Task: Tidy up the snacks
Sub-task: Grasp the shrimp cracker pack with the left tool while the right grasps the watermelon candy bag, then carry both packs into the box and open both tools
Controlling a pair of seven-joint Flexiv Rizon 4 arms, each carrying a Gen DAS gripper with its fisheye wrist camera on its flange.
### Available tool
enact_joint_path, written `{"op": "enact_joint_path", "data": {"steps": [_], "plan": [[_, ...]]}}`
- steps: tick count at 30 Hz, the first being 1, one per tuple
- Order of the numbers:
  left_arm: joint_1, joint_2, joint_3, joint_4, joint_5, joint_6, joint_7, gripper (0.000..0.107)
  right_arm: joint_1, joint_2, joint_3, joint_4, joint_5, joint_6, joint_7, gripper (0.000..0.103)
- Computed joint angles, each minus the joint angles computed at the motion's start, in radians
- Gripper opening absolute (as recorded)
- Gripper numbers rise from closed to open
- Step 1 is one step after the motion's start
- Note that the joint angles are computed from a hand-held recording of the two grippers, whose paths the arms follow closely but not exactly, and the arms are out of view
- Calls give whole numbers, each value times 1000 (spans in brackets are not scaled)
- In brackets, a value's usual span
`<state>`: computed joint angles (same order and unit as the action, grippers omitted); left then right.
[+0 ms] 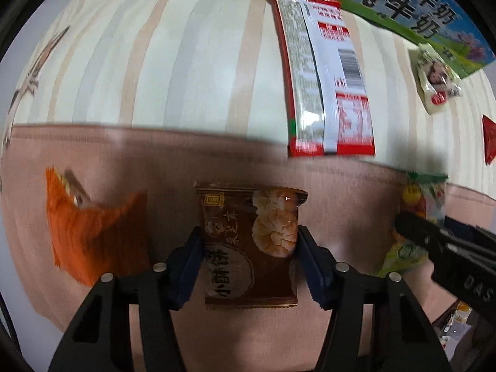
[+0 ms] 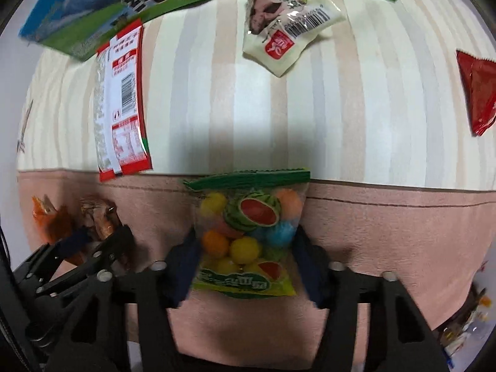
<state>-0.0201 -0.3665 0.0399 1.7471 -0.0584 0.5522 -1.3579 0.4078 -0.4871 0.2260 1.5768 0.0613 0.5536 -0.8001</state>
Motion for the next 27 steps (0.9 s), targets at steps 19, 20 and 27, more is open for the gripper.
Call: {"op": "enact_joint_path", "data": {"steps": [19,20,27], "plan": [[4,86,1,135,0,-14,28,56,11,149,30,247,53,53,-12,55],[-10,90,17,131,-9,-22,33,56,16,152,32,254,48,59,-3,54],[16,129,-14,-13,-40,-210,54,56,-8,233,47,270,115,85,-17,50]]}}
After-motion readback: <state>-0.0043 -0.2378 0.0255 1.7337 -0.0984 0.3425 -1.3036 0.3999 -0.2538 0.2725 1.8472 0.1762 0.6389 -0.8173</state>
